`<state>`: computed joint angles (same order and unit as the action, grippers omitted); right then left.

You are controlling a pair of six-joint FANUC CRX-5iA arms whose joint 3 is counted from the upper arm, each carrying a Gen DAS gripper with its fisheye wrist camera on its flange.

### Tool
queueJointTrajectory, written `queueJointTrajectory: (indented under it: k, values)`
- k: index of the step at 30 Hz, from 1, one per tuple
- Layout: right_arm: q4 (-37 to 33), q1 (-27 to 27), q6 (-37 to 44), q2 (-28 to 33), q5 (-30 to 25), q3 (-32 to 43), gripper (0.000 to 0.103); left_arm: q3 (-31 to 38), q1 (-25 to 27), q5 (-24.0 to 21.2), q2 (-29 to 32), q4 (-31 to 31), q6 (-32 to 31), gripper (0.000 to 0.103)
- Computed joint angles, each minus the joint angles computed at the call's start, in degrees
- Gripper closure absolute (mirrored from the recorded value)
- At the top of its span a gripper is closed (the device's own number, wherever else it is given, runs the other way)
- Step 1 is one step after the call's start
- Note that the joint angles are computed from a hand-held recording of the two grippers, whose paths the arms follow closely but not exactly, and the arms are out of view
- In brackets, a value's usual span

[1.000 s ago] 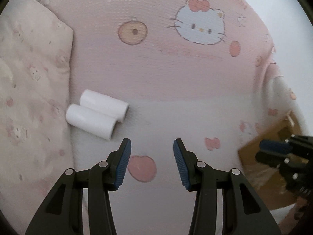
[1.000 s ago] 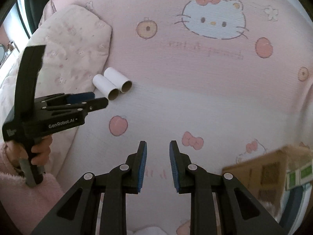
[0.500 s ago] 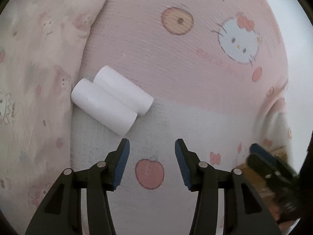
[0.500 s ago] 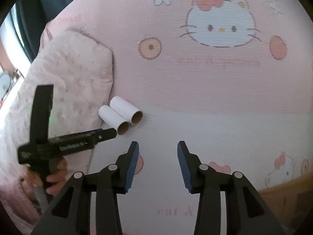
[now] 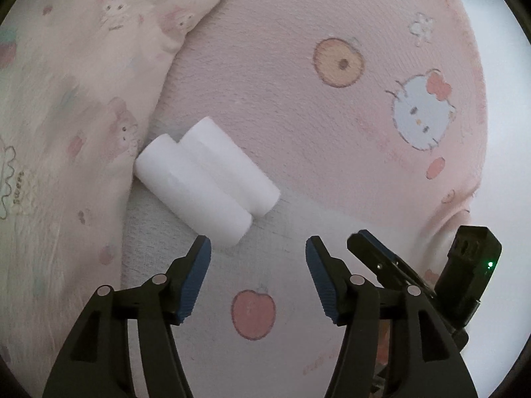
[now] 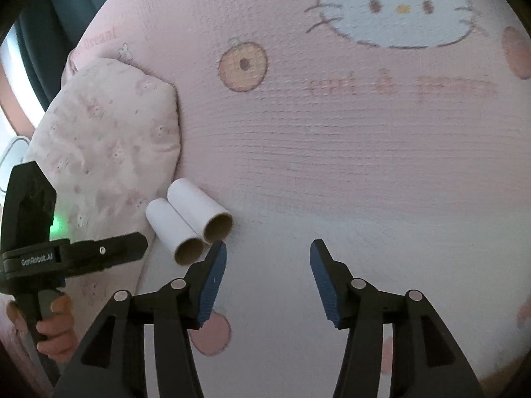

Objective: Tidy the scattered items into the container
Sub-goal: 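Lower the left tool onto the two remaining white tubes and close, then close the right tool on one white tube while the left tool grips the other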

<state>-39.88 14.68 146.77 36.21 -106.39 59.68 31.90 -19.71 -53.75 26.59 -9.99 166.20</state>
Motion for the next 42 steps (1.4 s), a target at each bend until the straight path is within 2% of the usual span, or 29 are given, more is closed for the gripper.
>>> queueJointTrajectory:
  k: [4,8,10,14,19,22,26,29,31,35,38,40,41,42]
  values:
    - [1.75,2.34,2.86,-0.86,0.04,-2.71,0.053,0.57,0.29,-0.57,0.59,-0.63,2.14,0.039]
    - [2.61,4.08,4.91,-2.56,-0.37,-6.66,0.053,3.03,0.08,-4.11,1.99,-3.86,7.54,0.040]
    - [2.17,4.50,3.73,-2.39,-1.84,-7.24,0.053,0.38,0.95,-1.49,1.17,-2.17,10.12,0.040]
    - [0.46,4.59,-4.03,0.79,-7.31,-3.96,0.053,-3.46,2.31,2.05,0.41,1.42,14.49,0.040]
    - [-3.55,4.16,-15.82,6.37,-14.42,3.88,0.053,-2.70,2.25,2.02,1.05,-0.24,17.21,0.040]
    - [-5.88,3.76,-21.55,7.32,-15.83,4.07,0.053,-1.48,2.00,1.60,1.82,-1.39,17.13,0.042]
    - [-6.77,3.30,-25.01,5.50,-14.03,-0.60,0.054,1.46,1.81,-0.70,3.75,-1.94,14.55,0.046]
    - [-9.04,2.30,-27.89,5.31,-12.66,-1.47,0.054,0.34,1.84,1.20,3.43,-2.12,14.05,0.047]
    - [-7.13,2.91,-27.52,4.98,-11.23,-1.91,0.054,-0.23,1.86,2.41,3.45,-2.24,13.63,0.047]
    - [-8.69,2.17,-28.40,5.61,-10.18,-0.15,0.054,-3.15,2.57,7.40,2.82,-0.43,13.15,0.049]
    - [-10.57,1.98,-30.07,6.35,-10.22,1.28,0.054,-2.99,2.66,8.28,3.25,-0.01,11.27,0.050]
    - [-11.54,3.01,-33.25,8.29,-14.12,4.11,0.071,-1.71,2.64,8.13,4.26,0.71,8.27,0.052]
    - [-12.14,3.42,-33.62,9.00,-16.37,5.22,0.085,-0.74,2.44,7.34,4.74,0.42,7.39,0.052]
    - [-10.16,4.06,-31.24,8.05,-15.63,4.06,0.090,-0.46,2.30,7.45,4.94,0.37,6.66,0.053]
